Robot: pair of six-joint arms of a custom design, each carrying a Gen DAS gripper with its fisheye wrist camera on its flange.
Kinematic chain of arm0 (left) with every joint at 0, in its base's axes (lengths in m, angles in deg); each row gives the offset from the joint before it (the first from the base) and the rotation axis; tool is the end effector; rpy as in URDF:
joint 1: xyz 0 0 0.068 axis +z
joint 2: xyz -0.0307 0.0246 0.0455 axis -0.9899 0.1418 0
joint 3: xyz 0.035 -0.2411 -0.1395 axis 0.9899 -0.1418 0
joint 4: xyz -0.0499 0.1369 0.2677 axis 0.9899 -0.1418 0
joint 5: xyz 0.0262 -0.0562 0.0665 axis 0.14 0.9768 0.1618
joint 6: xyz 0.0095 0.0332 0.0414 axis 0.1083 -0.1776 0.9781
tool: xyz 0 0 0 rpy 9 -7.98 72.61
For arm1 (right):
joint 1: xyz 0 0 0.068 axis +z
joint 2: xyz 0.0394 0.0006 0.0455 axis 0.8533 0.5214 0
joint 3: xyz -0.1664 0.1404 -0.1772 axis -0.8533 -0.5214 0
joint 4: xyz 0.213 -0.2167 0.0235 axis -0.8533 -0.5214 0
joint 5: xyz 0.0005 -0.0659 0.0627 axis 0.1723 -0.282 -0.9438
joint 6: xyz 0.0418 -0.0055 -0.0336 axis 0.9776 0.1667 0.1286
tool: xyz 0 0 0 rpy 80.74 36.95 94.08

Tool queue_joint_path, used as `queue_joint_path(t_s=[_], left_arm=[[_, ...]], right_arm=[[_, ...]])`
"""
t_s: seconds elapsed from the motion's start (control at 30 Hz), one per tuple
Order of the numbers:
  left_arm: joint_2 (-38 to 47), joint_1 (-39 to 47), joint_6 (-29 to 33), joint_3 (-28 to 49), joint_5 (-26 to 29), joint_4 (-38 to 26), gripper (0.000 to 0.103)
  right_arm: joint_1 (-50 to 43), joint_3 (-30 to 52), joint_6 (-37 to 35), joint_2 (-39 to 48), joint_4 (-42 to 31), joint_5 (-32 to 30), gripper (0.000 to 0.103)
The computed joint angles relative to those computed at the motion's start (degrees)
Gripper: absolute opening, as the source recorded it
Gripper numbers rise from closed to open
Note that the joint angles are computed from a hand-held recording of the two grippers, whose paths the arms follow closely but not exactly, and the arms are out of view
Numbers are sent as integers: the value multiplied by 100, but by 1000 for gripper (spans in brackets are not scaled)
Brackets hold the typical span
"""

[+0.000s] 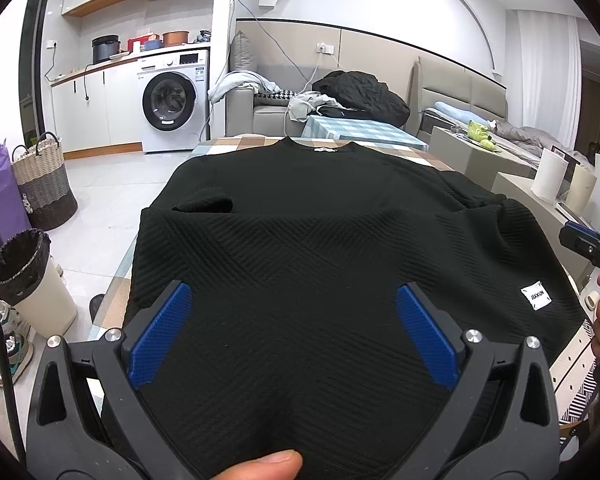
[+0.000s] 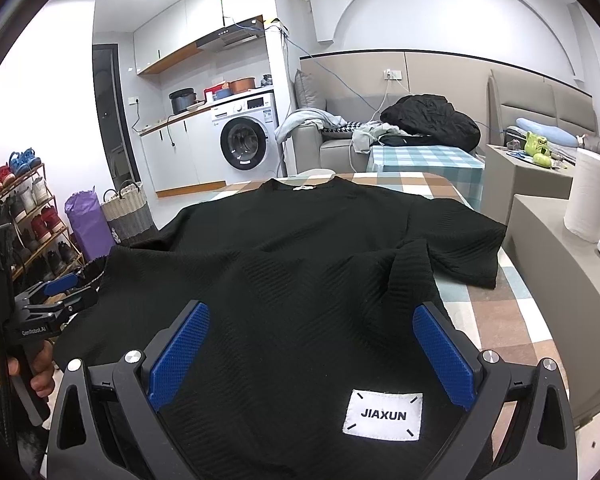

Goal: Fold small clothes

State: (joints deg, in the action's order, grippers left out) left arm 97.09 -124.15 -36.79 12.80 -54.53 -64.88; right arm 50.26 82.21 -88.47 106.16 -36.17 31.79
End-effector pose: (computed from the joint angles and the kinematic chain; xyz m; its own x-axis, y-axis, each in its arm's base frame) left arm 0.2046 -0.1510 0.1863 -0.4728 -0.2342 -0.8495 -0.3295 0.9411 -0.0761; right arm 0.2656 -0.0181 0.1952 -0.5188 -0.1778 -0.8362 -0.4983 0.8577 0.1268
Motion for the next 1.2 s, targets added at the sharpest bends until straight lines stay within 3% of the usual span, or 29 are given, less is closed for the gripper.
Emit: queue_joint_path(t_s=[1.2], left_arm=[[88,14,-69,18,44,34,102]], right_arm=[[-84,40,15,113,1,-36,103]])
